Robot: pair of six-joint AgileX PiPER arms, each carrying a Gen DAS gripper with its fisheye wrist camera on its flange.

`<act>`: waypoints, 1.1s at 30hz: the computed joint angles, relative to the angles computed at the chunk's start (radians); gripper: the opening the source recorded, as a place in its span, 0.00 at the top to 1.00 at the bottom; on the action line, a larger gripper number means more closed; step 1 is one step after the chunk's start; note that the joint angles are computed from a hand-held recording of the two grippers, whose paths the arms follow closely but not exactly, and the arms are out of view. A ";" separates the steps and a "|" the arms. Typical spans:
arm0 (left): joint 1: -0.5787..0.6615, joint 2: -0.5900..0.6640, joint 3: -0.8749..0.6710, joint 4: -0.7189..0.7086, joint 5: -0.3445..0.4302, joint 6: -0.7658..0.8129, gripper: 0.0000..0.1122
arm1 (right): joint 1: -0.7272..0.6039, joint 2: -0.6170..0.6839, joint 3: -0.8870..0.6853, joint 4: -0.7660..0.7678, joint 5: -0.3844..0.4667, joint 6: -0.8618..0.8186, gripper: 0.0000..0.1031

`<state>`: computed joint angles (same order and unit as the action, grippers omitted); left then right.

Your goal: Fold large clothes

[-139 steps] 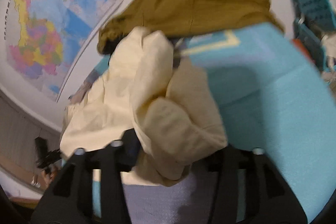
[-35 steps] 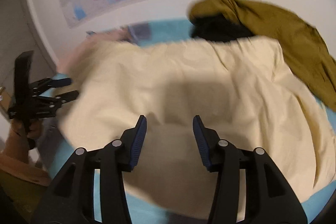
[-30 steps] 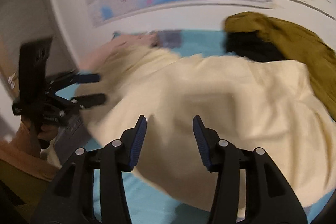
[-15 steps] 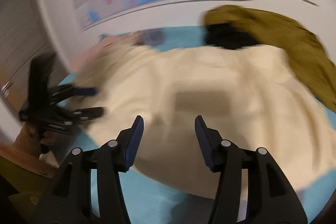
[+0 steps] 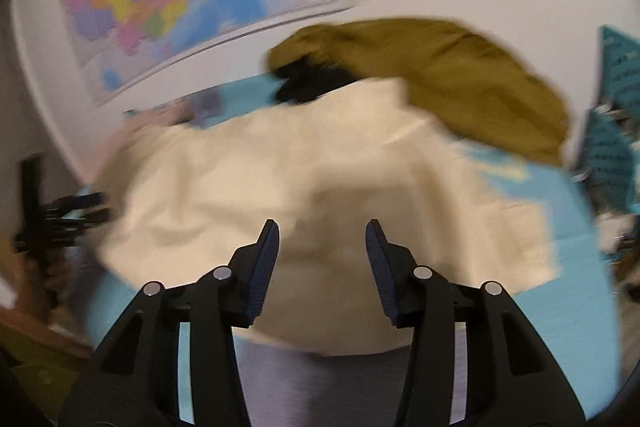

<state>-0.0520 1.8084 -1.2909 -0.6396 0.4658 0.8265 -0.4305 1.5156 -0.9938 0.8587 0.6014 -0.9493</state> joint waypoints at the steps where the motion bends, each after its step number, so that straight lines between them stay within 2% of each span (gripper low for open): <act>1: 0.015 0.014 -0.018 0.009 0.009 -0.016 0.24 | -0.003 0.026 -0.015 -0.049 -0.021 0.051 0.55; 2: 0.022 0.025 -0.031 0.024 0.021 -0.032 0.24 | -0.003 0.064 -0.037 -0.114 -0.033 0.104 0.56; 3: 0.024 0.038 -0.042 0.045 0.022 -0.046 0.25 | -0.006 0.091 -0.043 -0.142 -0.047 0.117 0.60; 5: 0.011 0.046 -0.031 0.093 -0.021 -0.070 0.25 | -0.019 0.140 -0.053 -0.098 -0.040 0.067 0.60; 8: -0.020 0.051 -0.027 0.224 -0.051 -0.185 0.25 | -0.039 0.113 -0.033 -0.057 -0.018 0.042 0.60; 10: -0.029 0.035 -0.016 0.260 -0.061 -0.221 0.25 | -0.095 0.058 -0.001 0.056 0.025 -0.064 0.59; 13: -0.020 0.010 -0.010 0.154 -0.045 -0.131 0.25 | -0.173 -0.012 0.043 0.123 0.028 -0.133 0.59; 16: -0.031 -0.027 0.014 0.023 -0.028 0.003 0.25 | -0.209 0.007 0.041 0.039 -0.005 -0.044 0.58; 18: -0.053 -0.038 0.018 -0.031 -0.019 0.077 0.25 | -0.203 0.052 0.019 -0.021 -0.019 0.008 0.66; 19: -0.067 -0.035 0.014 -0.053 -0.005 0.108 0.25 | -0.206 0.075 0.014 -0.002 -0.017 -0.015 0.67; 20: -0.079 -0.026 0.002 -0.043 0.004 0.100 0.25 | -0.209 0.096 0.004 0.015 -0.006 -0.042 0.76; 21: -0.094 -0.014 -0.010 -0.016 0.007 0.075 0.25 | -0.221 0.103 0.003 0.049 0.012 -0.080 0.92; 23: -0.115 0.024 -0.046 0.077 0.014 -0.027 0.25 | -0.275 0.110 -0.013 0.159 0.075 -0.171 0.97; 25: -0.101 0.067 -0.091 0.102 0.060 -0.082 0.25 | -0.328 0.109 -0.025 0.242 0.140 -0.230 0.98; 26: -0.096 0.077 -0.101 0.111 0.068 -0.104 0.25 | -0.335 0.118 -0.036 0.243 0.142 -0.214 0.98; 29: -0.062 0.096 -0.112 0.077 0.088 -0.098 0.25 | -0.255 0.154 -0.068 0.055 0.062 -0.061 0.98; 30: -0.061 0.095 -0.112 0.080 0.087 -0.104 0.25 | -0.233 0.160 -0.073 0.003 0.047 -0.006 0.95; 33: -0.069 0.076 -0.091 0.130 0.053 -0.141 0.25 | -0.230 0.110 -0.046 0.024 0.018 0.015 0.85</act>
